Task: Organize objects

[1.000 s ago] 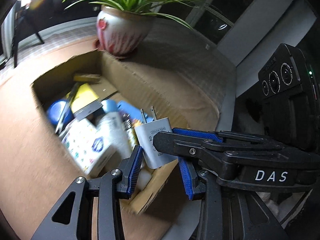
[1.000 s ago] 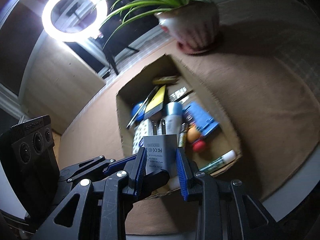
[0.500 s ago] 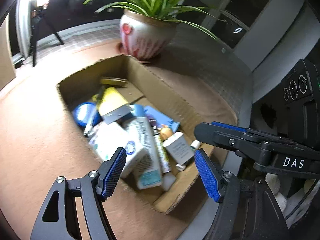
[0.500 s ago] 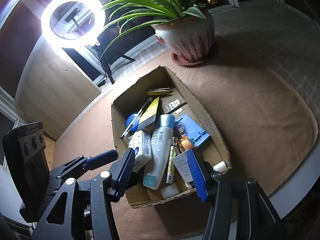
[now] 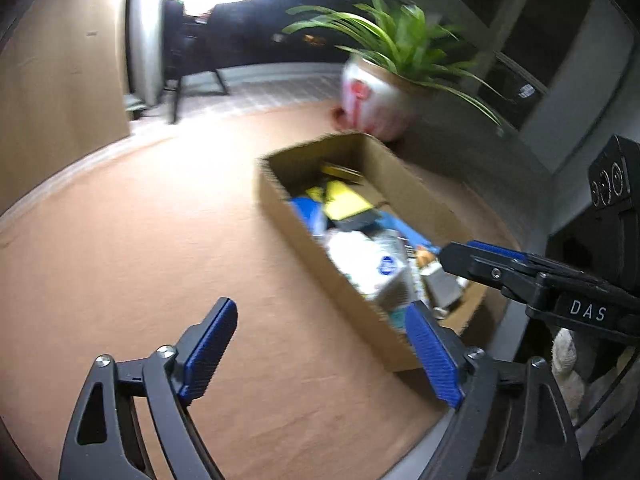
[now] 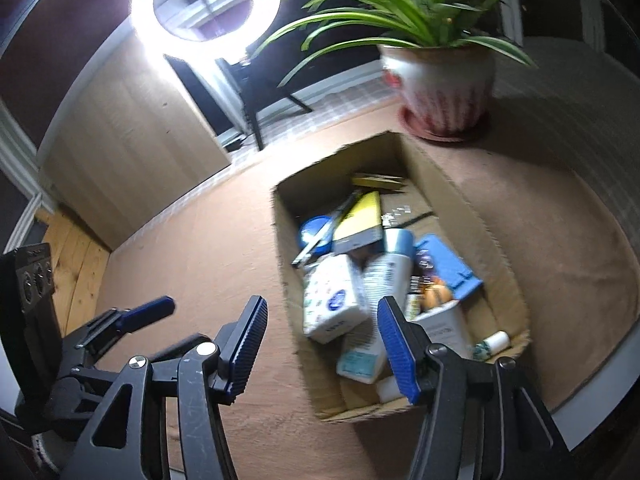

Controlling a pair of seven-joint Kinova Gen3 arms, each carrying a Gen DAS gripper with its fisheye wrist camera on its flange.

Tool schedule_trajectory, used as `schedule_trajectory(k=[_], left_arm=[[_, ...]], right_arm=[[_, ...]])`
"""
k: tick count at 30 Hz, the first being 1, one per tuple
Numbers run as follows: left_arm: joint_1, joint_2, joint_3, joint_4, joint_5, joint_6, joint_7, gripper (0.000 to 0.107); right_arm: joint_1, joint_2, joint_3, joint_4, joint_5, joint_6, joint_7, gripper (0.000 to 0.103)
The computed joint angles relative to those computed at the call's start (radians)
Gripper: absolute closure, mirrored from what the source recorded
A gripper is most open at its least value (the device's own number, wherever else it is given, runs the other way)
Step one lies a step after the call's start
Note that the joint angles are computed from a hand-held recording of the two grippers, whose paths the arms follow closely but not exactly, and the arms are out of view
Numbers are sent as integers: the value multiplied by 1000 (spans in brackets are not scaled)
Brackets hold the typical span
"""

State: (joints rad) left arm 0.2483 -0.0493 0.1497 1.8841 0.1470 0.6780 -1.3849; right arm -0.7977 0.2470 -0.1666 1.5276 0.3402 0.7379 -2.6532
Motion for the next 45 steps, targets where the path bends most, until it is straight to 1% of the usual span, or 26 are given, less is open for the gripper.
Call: schedule_trajectory(k=[4, 8, 12, 16, 22, 26, 29, 34, 45], left_arm=[[-37, -74, -19, 50, -43, 22, 59, 15], [-83, -150, -20, 102, -113, 46, 118, 14], [-126, -210, -38, 140, -141, 77, 130, 12], [-167, -263, -63, 168, -147, 106, 126, 12], [-224, -322, -95, 205, -159, 136, 108, 11], [-253, -352, -106, 229, -165, 153, 100, 10], [-265, -369, -129, 248, -155, 168, 79, 9], [-289, -388, -142, 271, -147, 183, 64, 9], [-327, -407, -170, 286, -146, 195, 35, 9]], right_arm=[[-44, 52, -7, -71, 24, 31, 25, 48], [-82, 99, -5, -136, 21, 46, 61, 47], [-133, 150, 10, -211, 26, 74, 88, 45], [-186, 203, 29, -294, 34, 119, 118, 43], [-276, 266, 69, -402, 81, 198, 129, 39], [-300, 288, 76, -436, 81, 213, 131, 38], [-317, 305, 83, -461, 81, 228, 129, 38], [-350, 331, 96, -498, 95, 258, 133, 38], [-376, 361, 105, -543, 92, 283, 158, 38]])
